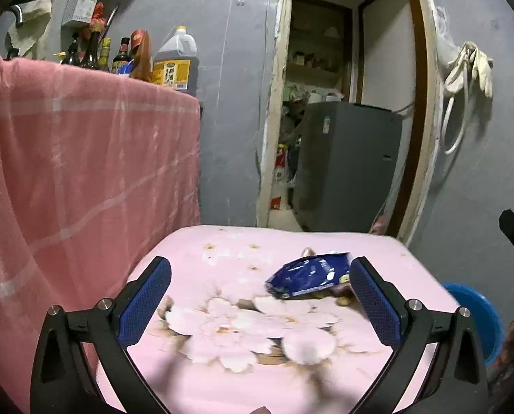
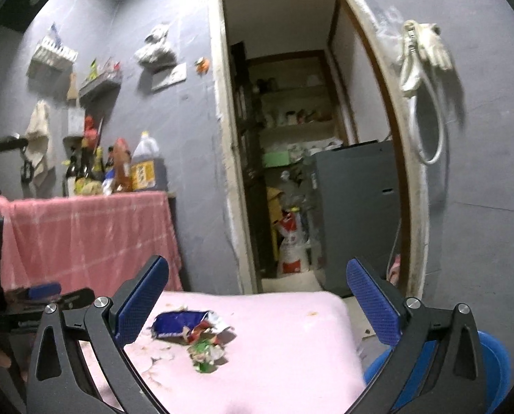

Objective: Collect trash
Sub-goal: 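Return both tools to the trash pile on the table, then grasp the blue snack bag with the left tool while the right tool grasps the green wrapper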

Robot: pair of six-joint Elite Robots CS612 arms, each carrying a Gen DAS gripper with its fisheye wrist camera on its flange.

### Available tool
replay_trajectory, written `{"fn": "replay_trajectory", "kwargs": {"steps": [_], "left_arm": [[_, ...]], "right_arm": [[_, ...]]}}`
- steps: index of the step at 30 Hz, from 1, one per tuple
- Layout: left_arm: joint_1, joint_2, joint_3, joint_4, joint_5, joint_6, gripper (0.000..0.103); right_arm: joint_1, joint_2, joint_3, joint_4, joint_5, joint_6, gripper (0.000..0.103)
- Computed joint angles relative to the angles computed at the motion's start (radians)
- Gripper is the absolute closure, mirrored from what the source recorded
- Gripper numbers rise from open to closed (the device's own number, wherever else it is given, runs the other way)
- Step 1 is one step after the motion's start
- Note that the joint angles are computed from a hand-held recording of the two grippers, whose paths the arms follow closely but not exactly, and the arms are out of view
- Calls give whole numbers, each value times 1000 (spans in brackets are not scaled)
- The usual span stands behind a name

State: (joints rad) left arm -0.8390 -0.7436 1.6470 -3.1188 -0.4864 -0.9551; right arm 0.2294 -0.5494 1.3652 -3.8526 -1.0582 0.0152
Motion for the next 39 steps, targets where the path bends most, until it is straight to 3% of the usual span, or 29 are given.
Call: {"fn": "replay_trajectory", "kwargs": {"steps": [5, 13, 18, 23, 31, 35, 39], "left_arm": [[35, -8, 14, 4, -129, 7, 2], [81, -2, 3, -11, -291, -2, 3], [105, 8, -24, 2, -376, 37, 20], [133, 17, -50, 10, -469, 48, 39], [165, 35, -82, -13, -573, 75, 41], [178, 39, -97, -8, -613, 102, 42], [189, 45, -120, 42, -649, 99, 59]], "right_arm": [[21, -14, -3, 190, -9, -143, 0], [32, -20, -34, 477, -4, -229, 2], [36, -19, -57, 613, 3, -266, 24], [46, -20, -71, 711, 1, -336, 30], [58, -13, -101, 818, 0, -420, 47], [58, -10, -111, 863, 9, -437, 68], [52, -13, -105, 862, 18, -428, 78]]}}
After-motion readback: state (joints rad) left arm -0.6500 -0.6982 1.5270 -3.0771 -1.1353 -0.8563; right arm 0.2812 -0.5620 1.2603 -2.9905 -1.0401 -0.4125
